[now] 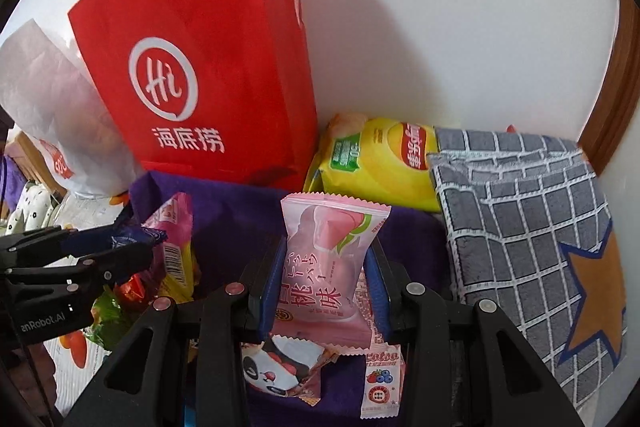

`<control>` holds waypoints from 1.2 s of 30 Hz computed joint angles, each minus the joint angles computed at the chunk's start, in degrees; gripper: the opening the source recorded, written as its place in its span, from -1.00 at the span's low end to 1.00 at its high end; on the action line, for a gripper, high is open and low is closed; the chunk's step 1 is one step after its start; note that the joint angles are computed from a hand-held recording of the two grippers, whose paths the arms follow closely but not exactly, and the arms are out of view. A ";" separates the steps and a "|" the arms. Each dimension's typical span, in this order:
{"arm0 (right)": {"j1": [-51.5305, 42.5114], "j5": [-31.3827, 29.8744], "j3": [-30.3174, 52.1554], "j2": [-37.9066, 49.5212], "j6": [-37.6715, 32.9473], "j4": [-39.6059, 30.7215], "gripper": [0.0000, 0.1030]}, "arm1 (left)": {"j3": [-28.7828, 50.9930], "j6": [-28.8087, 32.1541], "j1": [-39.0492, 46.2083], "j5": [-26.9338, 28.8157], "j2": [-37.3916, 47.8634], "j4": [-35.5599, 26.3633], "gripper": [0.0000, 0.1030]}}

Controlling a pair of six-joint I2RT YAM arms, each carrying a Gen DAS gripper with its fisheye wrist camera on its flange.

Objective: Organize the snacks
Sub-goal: 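Open the left tool to drop the blue packet while the right releases the peach candy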

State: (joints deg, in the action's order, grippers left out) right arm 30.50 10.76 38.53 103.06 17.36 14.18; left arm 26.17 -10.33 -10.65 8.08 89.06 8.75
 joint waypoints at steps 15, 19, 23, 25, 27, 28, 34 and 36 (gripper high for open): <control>-0.27 -5.23 3.43 6.81 -0.75 -0.65 -0.23 | 1.65 -0.76 -0.53 -0.77 3.24 -0.33 -0.16; -0.49 -6.31 4.33 7.93 -0.84 -1.38 -0.23 | 1.64 -0.66 -0.88 -1.21 3.31 -0.23 -0.15; -0.43 -6.44 4.66 8.59 -0.31 -1.35 -0.22 | 1.59 -0.91 -0.69 -0.95 3.60 0.19 -0.14; -0.26 -6.85 4.79 8.63 -0.65 -1.58 -0.22 | 1.63 -1.00 -0.66 -0.88 3.86 0.46 -0.13; 0.22 -6.68 4.92 8.66 -1.41 -1.76 -0.20 | 1.51 -0.98 -0.54 -0.77 3.86 0.64 -0.12; 0.51 -6.19 4.93 8.60 -1.60 -1.78 -0.20 | 1.49 -0.95 -0.60 -0.83 3.82 0.64 -0.12; 0.65 -5.66 5.11 8.48 -1.43 -2.28 -0.17 | 1.33 -1.05 -0.69 -0.99 3.89 0.91 -0.12; 0.80 -5.32 5.06 8.25 -1.48 -2.55 -0.13 | 1.38 -1.03 -0.72 -1.05 3.84 0.83 -0.12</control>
